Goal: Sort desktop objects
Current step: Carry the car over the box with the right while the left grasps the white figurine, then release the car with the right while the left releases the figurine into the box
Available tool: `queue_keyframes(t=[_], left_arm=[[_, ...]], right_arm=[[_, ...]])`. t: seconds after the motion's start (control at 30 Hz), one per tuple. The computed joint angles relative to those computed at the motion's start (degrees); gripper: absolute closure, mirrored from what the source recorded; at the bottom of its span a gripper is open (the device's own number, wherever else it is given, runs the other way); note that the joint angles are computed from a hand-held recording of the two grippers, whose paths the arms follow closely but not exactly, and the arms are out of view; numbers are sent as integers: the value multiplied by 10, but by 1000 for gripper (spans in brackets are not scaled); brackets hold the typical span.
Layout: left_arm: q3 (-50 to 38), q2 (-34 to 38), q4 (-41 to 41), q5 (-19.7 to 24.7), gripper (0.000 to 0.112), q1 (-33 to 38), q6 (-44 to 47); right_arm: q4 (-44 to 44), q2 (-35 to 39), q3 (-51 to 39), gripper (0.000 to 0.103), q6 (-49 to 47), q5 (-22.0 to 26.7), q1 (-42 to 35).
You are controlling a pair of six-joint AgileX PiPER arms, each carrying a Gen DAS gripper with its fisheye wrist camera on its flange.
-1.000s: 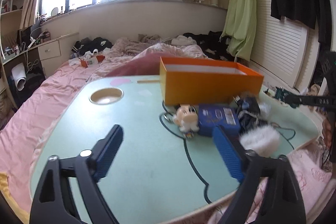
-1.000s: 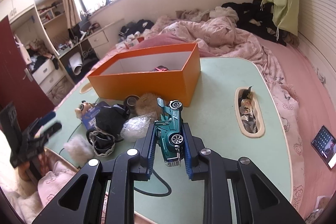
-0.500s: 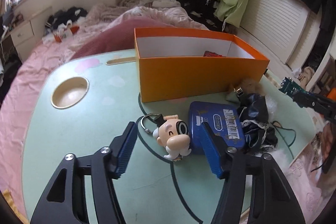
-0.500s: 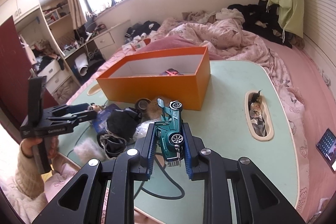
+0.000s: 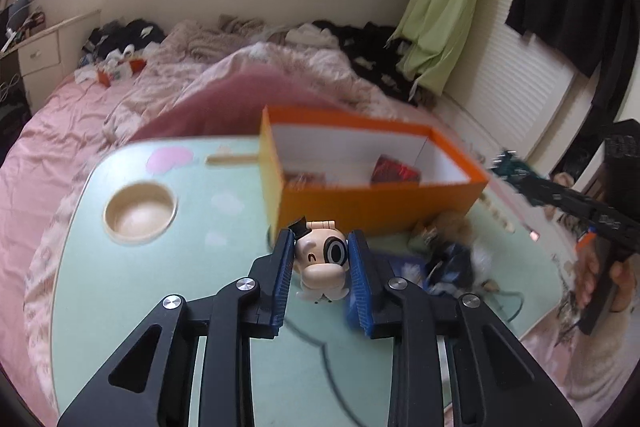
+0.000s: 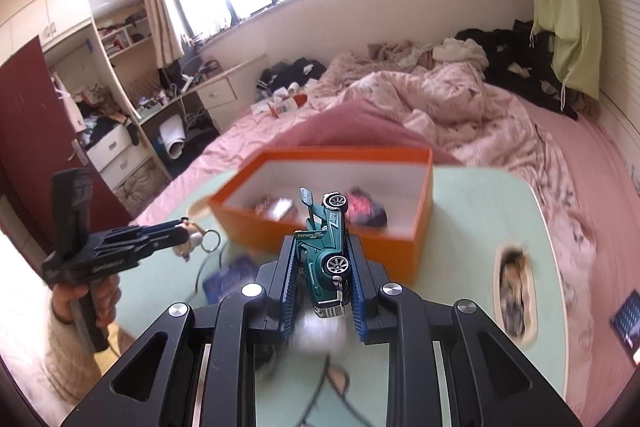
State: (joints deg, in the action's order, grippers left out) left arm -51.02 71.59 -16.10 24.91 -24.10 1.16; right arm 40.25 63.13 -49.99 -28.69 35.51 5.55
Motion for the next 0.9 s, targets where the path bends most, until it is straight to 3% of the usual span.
queue_keyframes(t=[0.13,0.23,0.3,0.4,0.43,0.57,0.7,0.9], left_arm=[[-104,43,36,13,83,-19,-26],[-208,117,94,37,83,-38,-79],[-260,171,86,55,83,-36,-68],[-338,256,108,116,74,-29,-95],[-349,270,115,128,66,-25,-111],[-316,270,32,121,47,8,-53],[-276,253,79,100,47,-4,-61],[-247,233,107,81,47,-16,-75]], right_arm=[[-67,98,-79,80,81,-22,30],[-102,153,-118,80,124,-27,43],[-131,188,-143,80,160,-31,53],[-172,223,-169,79,201,-36,63],[-187,228,-171,79,217,-42,66],[-199,222,-162,68,223,-39,65],[-163,227,-158,61,193,-28,51],[-189,218,-133,60,218,-72,74]])
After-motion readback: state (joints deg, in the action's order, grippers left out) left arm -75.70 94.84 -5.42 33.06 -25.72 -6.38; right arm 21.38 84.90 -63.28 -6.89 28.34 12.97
